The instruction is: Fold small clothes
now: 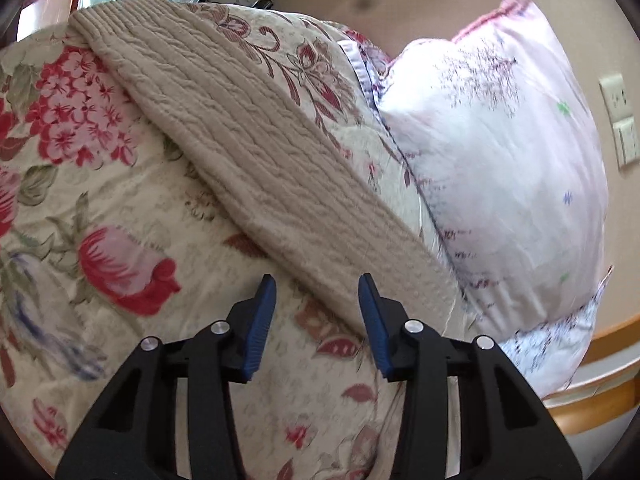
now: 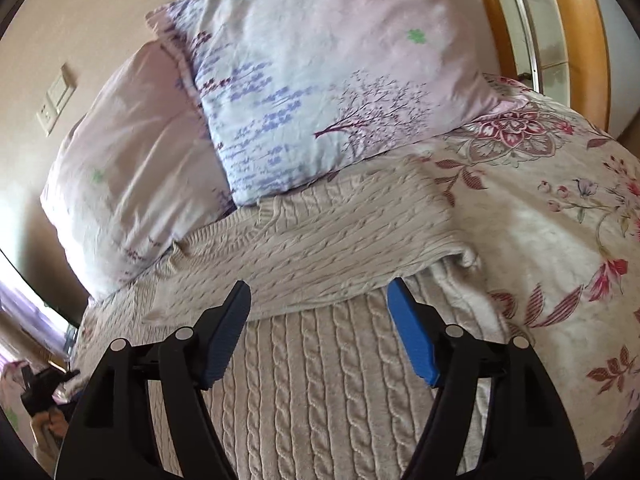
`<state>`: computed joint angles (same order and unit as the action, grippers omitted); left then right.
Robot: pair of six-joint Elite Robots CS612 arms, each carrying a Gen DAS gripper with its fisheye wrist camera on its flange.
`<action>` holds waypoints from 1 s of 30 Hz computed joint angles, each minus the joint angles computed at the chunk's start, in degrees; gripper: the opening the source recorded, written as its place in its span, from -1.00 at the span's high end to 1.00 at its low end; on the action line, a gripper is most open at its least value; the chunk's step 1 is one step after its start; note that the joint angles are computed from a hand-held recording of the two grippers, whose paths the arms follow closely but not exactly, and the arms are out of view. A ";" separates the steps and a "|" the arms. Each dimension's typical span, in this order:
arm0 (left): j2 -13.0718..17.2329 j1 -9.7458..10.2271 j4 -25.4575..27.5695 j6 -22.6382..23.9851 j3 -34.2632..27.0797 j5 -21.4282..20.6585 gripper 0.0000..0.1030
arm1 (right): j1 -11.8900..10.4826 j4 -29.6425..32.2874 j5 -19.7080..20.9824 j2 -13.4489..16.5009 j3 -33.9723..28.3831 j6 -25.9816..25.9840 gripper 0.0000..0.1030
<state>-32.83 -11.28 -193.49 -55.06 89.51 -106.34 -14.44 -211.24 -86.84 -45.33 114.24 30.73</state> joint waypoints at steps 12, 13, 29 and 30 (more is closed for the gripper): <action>1.74 -0.57 -6.50 -3.43 -3.16 1.57 0.87 | -0.17 -0.30 1.84 0.12 0.38 -1.27 -0.42; 1.57 -0.83 -7.86 -2.56 -3.44 1.03 0.87 | -0.21 -0.60 1.94 0.12 0.45 -1.47 -0.42; 7.83 -11.19 -3.54 11.40 -14.82 -21.78 0.85 | -0.59 -1.21 2.89 0.01 1.47 -1.33 -0.44; 8.21 -11.36 -1.84 11.29 -15.06 -22.81 0.83 | -0.63 -1.16 2.85 -0.02 1.53 -1.30 -0.44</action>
<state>-24.61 -22.63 -195.33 -43.77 74.45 -129.15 -15.07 -212.41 -83.99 -45.35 115.76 29.43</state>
